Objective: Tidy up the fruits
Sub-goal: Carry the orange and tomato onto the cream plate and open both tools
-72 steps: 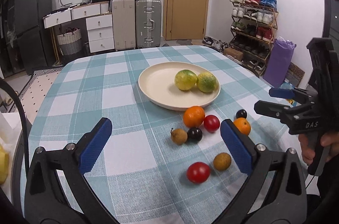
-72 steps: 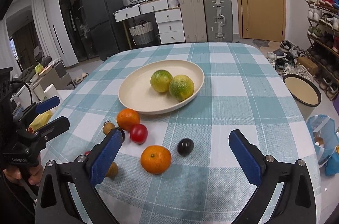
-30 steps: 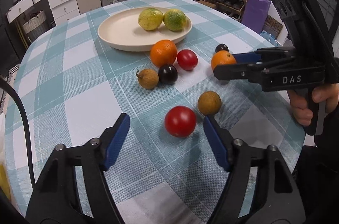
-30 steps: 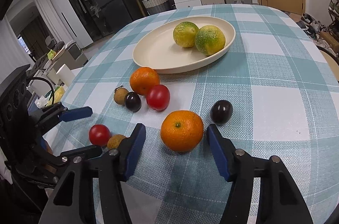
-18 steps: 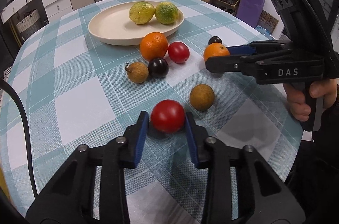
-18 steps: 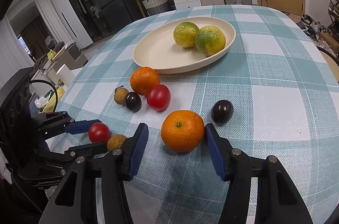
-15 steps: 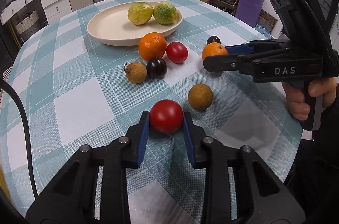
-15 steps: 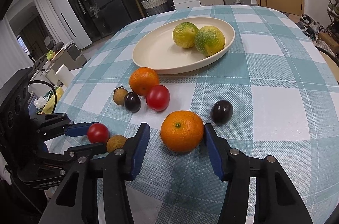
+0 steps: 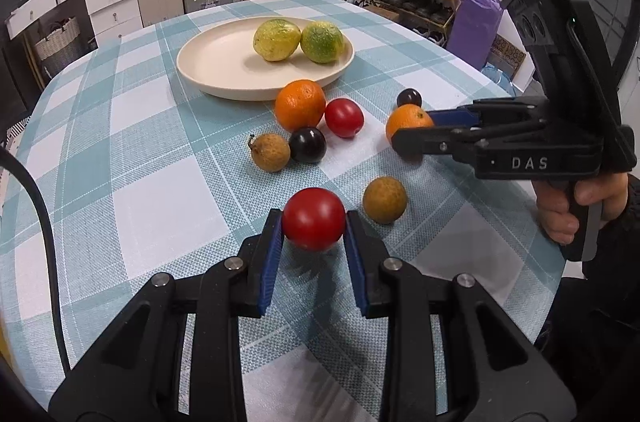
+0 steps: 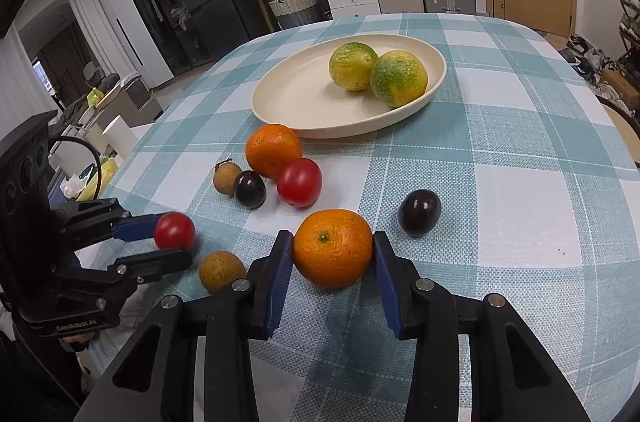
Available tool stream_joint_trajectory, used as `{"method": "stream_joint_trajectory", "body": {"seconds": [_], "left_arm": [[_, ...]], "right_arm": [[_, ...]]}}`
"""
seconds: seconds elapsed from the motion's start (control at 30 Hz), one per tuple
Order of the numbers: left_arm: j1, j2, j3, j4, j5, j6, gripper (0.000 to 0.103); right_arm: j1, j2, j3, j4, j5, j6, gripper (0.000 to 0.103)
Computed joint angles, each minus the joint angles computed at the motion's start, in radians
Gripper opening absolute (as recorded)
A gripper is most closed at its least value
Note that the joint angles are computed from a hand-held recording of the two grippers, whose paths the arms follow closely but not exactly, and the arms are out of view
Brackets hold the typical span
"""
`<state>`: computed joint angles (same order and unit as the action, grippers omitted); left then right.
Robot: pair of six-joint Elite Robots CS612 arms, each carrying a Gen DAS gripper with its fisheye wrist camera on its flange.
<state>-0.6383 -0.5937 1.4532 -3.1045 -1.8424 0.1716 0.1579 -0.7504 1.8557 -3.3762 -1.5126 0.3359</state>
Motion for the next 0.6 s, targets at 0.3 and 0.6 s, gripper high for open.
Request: {"method": "stream_joint_trajectory", "body": {"seconds": [0.3, 0.6], "left_arm": [[0.009, 0.0, 0.004, -0.093, 0.025, -0.061, 0.027], [0.016, 0.002, 0.004, -0.182, 0.063, -0.153, 0.027]], "right_arm": [[0.003, -0.003, 0.01, -0.048, 0.001, -0.004, 0.041], [0.001, -0.008, 0.021, -0.097, -0.01, 0.003, 0.04]]}}
